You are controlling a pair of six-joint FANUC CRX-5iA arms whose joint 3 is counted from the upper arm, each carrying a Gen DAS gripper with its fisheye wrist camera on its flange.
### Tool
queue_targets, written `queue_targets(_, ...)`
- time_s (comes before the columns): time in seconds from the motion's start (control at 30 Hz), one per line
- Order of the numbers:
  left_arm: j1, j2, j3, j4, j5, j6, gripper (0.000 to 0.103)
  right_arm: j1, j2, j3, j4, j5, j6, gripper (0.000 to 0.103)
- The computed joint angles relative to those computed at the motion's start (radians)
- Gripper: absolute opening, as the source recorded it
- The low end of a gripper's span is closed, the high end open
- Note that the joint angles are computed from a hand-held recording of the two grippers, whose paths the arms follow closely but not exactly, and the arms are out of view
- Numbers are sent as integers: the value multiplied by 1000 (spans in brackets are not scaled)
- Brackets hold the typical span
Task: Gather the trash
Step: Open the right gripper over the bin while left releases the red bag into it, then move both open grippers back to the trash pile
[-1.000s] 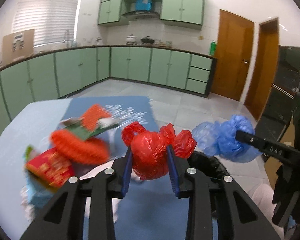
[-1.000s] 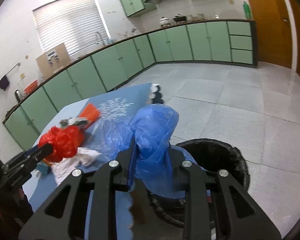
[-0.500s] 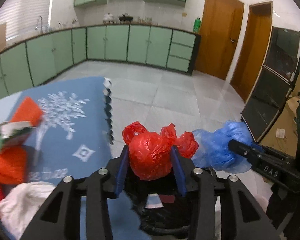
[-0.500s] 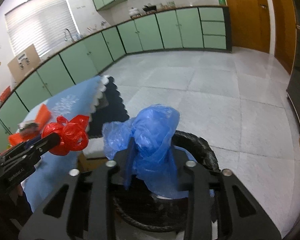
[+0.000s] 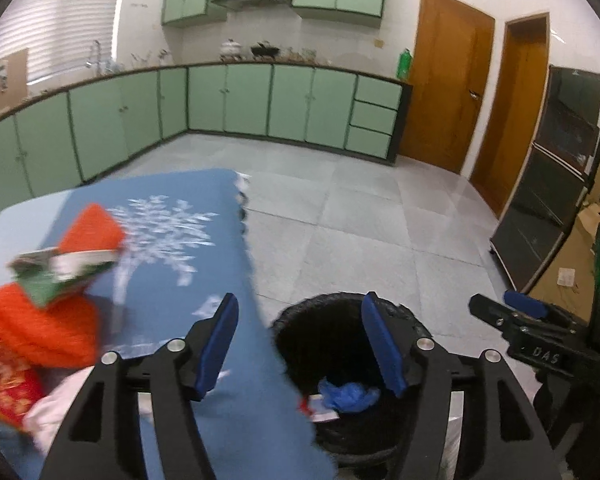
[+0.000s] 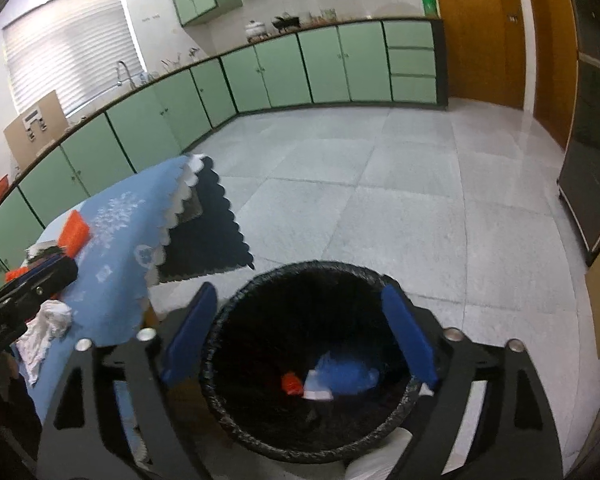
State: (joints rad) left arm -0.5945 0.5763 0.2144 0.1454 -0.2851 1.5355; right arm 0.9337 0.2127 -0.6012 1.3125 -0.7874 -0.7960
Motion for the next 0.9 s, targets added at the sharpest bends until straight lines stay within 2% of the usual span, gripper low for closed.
queue_targets(0.07, 13, -49, -42, -83, 14, 79, 66, 7, 4, 16, 22, 5, -2, 90)
queue_targets(0.13, 24, -105, -75, -224, 10, 218, 68, 11, 15, 41, 49, 19, -5, 90)
queue_targets(0.37, 45, -258, -158, -592, -68, 607, 70, 17, 87, 147, 157, 92, -2, 91)
queue_targets(0.43, 49, -293, -183, -664, -88, 683, 70, 21, 113, 183, 165, 111, 21, 91)
queue_targets(0.63, 55, -370, -246, -813, -141, 855, 71, 25, 192, 285, 213, 174, 53, 91)
queue_targets(0.9, 65, -403, -287, -932, -207, 991, 71, 50, 310, 440, 107, 192, 238, 91)
